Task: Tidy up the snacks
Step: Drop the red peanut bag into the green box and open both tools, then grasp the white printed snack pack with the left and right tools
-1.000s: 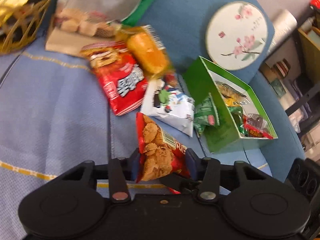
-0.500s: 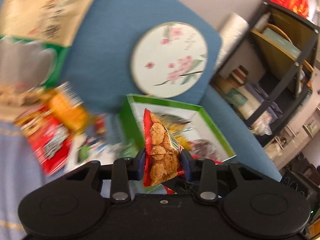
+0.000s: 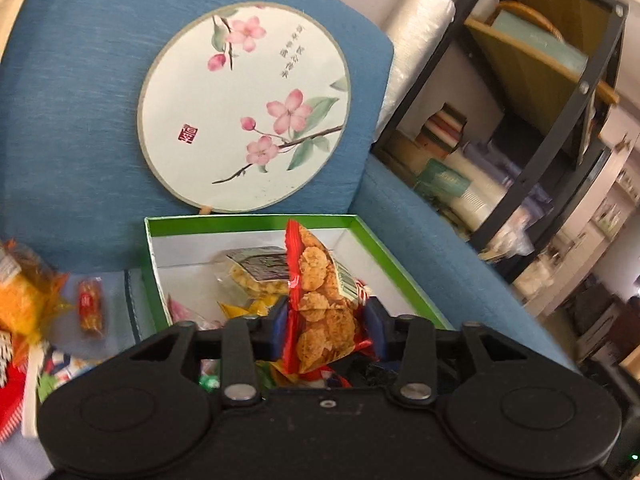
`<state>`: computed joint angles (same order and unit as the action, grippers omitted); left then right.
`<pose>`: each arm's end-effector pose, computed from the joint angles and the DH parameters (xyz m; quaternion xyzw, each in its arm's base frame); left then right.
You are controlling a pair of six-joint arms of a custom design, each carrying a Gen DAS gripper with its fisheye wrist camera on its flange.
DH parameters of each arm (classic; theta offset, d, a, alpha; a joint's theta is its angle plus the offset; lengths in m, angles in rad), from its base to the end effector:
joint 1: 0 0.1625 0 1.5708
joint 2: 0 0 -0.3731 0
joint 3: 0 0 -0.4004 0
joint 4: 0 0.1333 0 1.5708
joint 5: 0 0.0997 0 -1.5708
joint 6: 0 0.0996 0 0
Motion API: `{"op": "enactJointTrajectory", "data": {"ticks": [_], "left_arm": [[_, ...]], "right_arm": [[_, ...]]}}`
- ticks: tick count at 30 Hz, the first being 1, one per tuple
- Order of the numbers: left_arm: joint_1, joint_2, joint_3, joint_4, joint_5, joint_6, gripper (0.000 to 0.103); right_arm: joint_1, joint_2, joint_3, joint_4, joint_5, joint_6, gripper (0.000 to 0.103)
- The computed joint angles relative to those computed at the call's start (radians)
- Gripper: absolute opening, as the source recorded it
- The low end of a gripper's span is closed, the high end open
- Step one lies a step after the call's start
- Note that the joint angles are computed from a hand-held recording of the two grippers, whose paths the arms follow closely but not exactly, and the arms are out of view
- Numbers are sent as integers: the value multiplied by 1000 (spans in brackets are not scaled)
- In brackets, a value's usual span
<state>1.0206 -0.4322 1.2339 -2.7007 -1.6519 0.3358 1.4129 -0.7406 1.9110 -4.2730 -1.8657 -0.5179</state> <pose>-0.2821 -0.6994 -0.0308 -0.4285 -0.8878 0.1580 0.0572 0.0196 -0.5404 0.1414 0.0274 -0.7197 0.6118 0.3272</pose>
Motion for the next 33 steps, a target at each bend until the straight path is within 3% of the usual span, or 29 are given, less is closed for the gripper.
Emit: {"op": "enactJointTrajectory", "data": {"ticks": [1,2,4,6,9,12,18,21,25,33], "left_arm": [[-9,7,9,-31,54,21,65],[-17,7,26,-67,107,31,102],[-18,-6,76,-161,157,29,103],[-2,-36,111,-196,145,18,103],[21,-88,140,-187,150,1,103],[42,-133,167,-206,181,12,103],[89,-193,211,-209,255,12,103],[106,-173,174,-183,280,-26,103],[119,-118,100,-145,266,-83,103],[135,0,-29,-61,271,-153,103]], "right_arm": [[6,19,-21,-4,-40,-26,66],[12,31,-39,11,-79,-46,74],[20,39,-50,35,-104,-72,85],[30,43,-39,-7,-86,-104,103],[52,60,-17,-120,-50,-162,103],[62,48,35,-120,9,-151,103],[74,16,64,126,73,-77,103],[90,25,56,191,48,-100,103],[101,43,46,181,30,-145,103],[99,10,66,227,39,-150,103]]}}
